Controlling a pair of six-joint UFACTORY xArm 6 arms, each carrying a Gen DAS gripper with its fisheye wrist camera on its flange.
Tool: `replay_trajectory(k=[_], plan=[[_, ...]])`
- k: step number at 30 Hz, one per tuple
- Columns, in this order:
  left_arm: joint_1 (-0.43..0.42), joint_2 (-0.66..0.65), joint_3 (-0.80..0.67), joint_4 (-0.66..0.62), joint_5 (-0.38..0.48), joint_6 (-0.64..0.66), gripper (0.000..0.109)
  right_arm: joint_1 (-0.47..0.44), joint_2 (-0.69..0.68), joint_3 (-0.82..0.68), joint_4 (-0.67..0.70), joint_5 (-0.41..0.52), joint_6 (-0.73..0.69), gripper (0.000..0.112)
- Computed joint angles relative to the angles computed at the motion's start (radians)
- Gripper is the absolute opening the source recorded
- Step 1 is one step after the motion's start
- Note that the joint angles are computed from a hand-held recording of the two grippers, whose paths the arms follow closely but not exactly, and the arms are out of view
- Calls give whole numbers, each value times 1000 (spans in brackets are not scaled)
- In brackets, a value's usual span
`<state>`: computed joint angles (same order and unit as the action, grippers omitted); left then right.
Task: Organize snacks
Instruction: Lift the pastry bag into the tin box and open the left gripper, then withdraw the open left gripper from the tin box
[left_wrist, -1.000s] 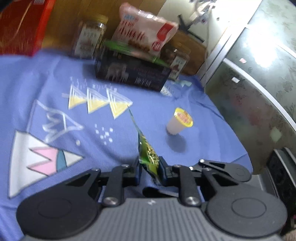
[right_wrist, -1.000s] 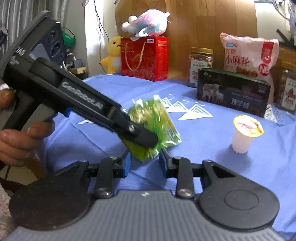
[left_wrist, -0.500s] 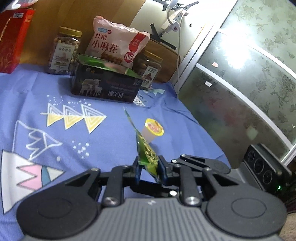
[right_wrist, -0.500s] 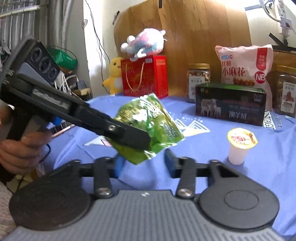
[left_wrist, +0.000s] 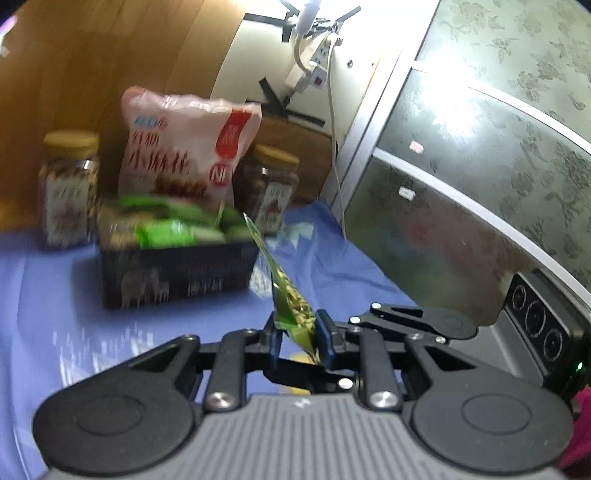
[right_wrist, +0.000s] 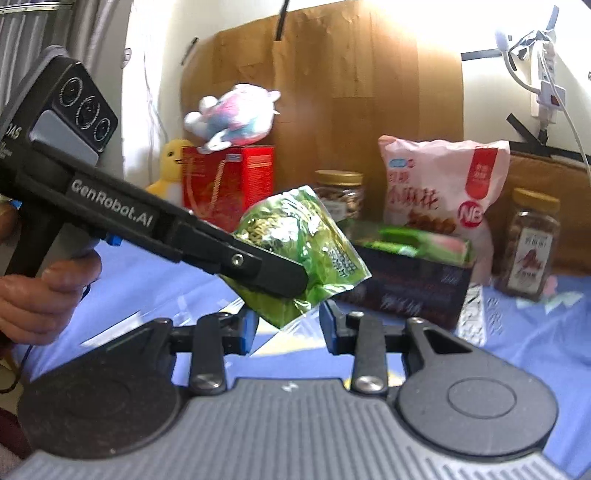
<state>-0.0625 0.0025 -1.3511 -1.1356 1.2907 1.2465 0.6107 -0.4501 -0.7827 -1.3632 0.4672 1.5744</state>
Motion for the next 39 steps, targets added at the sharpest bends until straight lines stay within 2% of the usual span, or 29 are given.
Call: replay_trajectory(k=[3, 7, 11, 14, 16, 17, 18, 21, 25, 28, 32, 37, 39], plan=[[-70, 102, -135, 11, -62, -65, 20, -130, 29, -35, 98, -111, -114, 38], [-149, 260, -327, 58, -132, -167, 20, -254, 116, -93, 225, -191, -257, 37], [-203, 403, -489, 112, -186, -251, 20, -339, 203, -140, 313, -236, -336, 37], [-235, 493, -587, 151, -217, -309, 22, -363, 256, -174, 301, -209, -332, 39], [-258, 542, -641, 197, -244, -353, 36, -377, 262, -182, 205, -203, -237, 47], [-270, 543, -634, 217, -283, -367, 51, -370, 260, -184, 208, -174, -242, 47], [-283, 540, -621, 242, -331, -378, 61, -367, 257, -182, 199, -157, -236, 47], [-298, 508, -571, 273, -409, -382, 60, -373, 215, -143, 156, -167, -163, 47], [-310, 376, -392, 254, -554, -293, 60, -336, 115, -65, 70, -118, -62, 47], [-299, 271, -264, 218, -601, -222, 60, -298, 16, 15, 20, -91, 44, 47], [-277, 135, -91, 208, -624, -167, 60, -217, -99, 117, -16, -20, 198, 47], [-211, -13, 104, 144, -529, -94, 59, -39, -263, 269, -6, 157, 375, 47], [-193, -49, 158, 145, -519, -98, 59, 26, -318, 323, 2, 210, 460, 47]])
